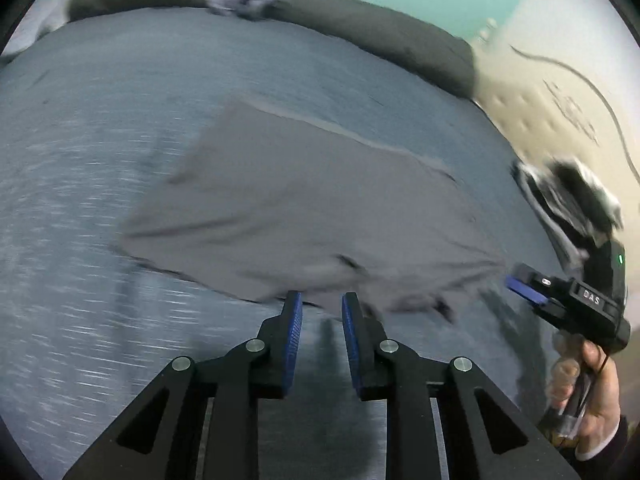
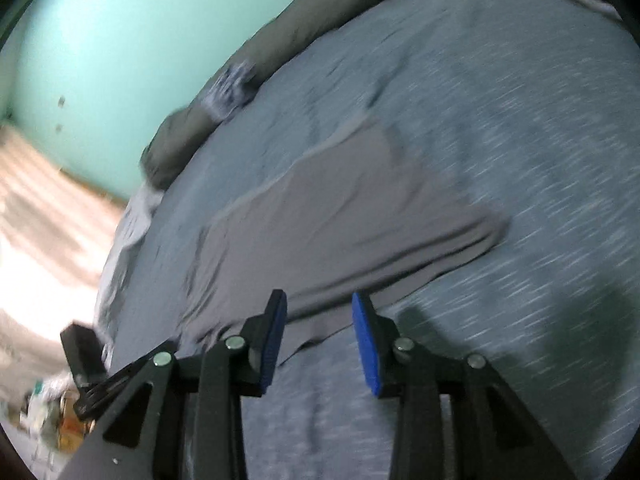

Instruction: Fold clothes

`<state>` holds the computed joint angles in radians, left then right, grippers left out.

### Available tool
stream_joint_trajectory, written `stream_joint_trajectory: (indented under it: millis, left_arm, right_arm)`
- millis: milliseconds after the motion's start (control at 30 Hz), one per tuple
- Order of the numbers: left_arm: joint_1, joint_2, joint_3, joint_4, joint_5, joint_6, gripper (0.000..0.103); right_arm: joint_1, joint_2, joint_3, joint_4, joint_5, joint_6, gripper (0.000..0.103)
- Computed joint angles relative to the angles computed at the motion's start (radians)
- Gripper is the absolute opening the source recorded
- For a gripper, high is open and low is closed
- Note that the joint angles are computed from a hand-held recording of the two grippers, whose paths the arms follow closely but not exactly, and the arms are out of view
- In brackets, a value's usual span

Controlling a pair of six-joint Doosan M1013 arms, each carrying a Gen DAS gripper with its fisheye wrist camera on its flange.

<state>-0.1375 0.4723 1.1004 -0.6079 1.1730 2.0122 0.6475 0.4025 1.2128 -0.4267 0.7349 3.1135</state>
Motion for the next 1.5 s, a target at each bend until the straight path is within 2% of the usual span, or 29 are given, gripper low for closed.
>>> stream_joint_trajectory:
  millis: [100, 267, 433, 667, 767, 900, 1233, 1500]
  left_arm:
    - [-0.025, 0.014, -0.008, -0.005, 0.035, 0.021, 0.022]
    - [-0.034, 0.013, -0.007, 0.021, 0.025, 0.02, 0.022]
    - [-0.033, 0.009, -0.001, 0.038, 0.006, 0.03, 0.022]
    - [-0.041, 0.039, -0.031, 0.028, 0.045, 0.039, 0.019]
    - [-0.041, 0.041, -0.031, 0.027, 0.051, 0.044, 0.004]
    - [-0.037, 0.039, -0.03, 0.017, 0.05, 0.054, 0.001]
    - [-0.017, 0.009, -0.008, -0.043, 0.07, 0.107, 0.001]
    - [-0.016, -0.003, 0.016, -0.04, 0.115, 0.127, 0.001]
  right_arm:
    - [-0.009, 0.028, -0.029, 0.121, -0.029, -0.118, 0.034]
    - [-0.017, 0.064, -0.075, 0.225, -0.009, -0.233, 0.034]
    - [-0.014, 0.103, -0.135, 0.272, 0.041, -0.339, 0.034]
    - [-0.01, 0.118, -0.152, 0.274, 0.068, -0.378, 0.034]
    - [-0.011, 0.12, -0.153, 0.276, 0.077, -0.39, 0.028]
    - [-0.015, 0.126, -0.158, 0.288, 0.068, -0.399, 0.007]
    - [-0.016, 0.091, -0.113, 0.31, -0.012, -0.404, 0.003]
    - [-0.014, 0.09, -0.12, 0.395, 0.007, -0.512, 0.003]
